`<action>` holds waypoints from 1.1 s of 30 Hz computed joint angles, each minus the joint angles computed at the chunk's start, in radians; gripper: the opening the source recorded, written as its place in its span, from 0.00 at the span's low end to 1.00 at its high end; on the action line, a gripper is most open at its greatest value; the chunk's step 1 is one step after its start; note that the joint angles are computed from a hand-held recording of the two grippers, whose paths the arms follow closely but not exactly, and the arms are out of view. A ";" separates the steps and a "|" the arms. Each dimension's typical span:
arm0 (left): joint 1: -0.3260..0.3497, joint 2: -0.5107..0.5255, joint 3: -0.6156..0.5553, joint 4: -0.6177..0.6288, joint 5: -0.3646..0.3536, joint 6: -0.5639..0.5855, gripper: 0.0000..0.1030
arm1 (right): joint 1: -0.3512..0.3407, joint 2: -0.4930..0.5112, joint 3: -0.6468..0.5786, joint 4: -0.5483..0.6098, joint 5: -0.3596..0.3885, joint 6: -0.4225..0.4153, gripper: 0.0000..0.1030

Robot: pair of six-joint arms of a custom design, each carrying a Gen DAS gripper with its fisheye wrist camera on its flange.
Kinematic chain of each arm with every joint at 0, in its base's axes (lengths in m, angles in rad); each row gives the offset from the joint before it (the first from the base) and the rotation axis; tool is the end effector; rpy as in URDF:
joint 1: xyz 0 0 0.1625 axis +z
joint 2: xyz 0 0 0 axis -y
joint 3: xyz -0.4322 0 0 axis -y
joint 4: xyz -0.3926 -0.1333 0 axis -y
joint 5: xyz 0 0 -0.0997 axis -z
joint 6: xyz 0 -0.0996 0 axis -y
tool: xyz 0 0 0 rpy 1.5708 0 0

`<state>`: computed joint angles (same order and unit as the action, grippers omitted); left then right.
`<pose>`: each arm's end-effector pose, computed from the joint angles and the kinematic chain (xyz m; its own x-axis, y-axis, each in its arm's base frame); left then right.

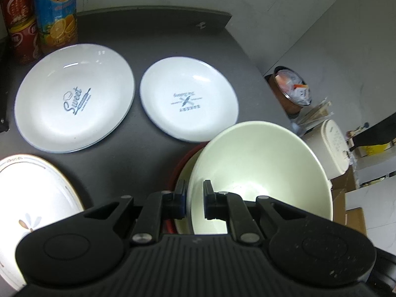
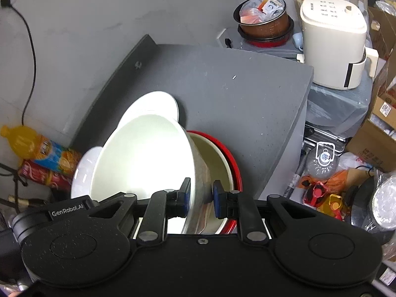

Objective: Organize plates and bowls

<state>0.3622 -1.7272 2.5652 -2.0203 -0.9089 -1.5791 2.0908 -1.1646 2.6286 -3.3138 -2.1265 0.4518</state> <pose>-0.1722 -0.2732 0.1871 -0.8649 -0.3347 -0.3741 -0.0690 0.8174 -0.5719 0.2349 -0.2478 0.1153 -0.9368 0.0979 0.3360 -0.0764 0.8798 -0.4692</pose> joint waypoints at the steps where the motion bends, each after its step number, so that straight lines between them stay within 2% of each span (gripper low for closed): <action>1: 0.002 0.001 0.000 0.000 -0.001 0.002 0.10 | 0.000 0.004 -0.003 -0.001 -0.003 -0.011 0.18; 7: -0.005 0.000 0.010 0.015 0.014 -0.010 0.10 | 0.005 0.034 -0.028 0.041 -0.030 -0.043 0.20; 10: 0.004 -0.016 0.019 0.004 0.011 -0.013 0.10 | 0.012 0.054 -0.036 0.045 -0.059 -0.062 0.25; 15: 0.014 -0.043 0.018 0.016 -0.002 -0.025 0.12 | 0.010 0.035 -0.039 0.064 -0.053 -0.075 0.29; 17: 0.009 -0.063 0.019 0.038 -0.003 -0.043 0.20 | 0.027 0.027 -0.036 0.057 -0.074 -0.076 0.31; 19: 0.003 -0.085 0.017 0.062 -0.012 -0.067 0.24 | 0.049 0.014 -0.037 0.071 -0.099 -0.094 0.31; 21: -0.010 -0.114 0.019 0.080 -0.017 -0.089 0.27 | 0.081 0.007 -0.041 0.102 -0.147 -0.099 0.28; 22: -0.020 -0.124 0.019 0.093 -0.015 -0.097 0.29 | 0.086 -0.012 -0.036 0.121 -0.145 -0.085 0.27; 25: -0.058 -0.160 0.004 0.189 -0.017 -0.147 0.38 | 0.093 -0.090 -0.031 0.226 -0.131 0.019 0.26; 27: -0.087 -0.192 -0.004 0.253 -0.016 -0.188 0.42 | 0.121 -0.108 -0.052 0.310 -0.159 0.073 0.27; 30: -0.141 -0.243 -0.017 0.354 -0.015 -0.250 0.50 | 0.161 -0.088 -0.089 0.315 -0.181 0.030 0.28; 33: -0.192 -0.281 -0.047 0.498 -0.029 -0.333 0.57 | 0.177 -0.095 -0.111 0.337 -0.157 0.044 0.31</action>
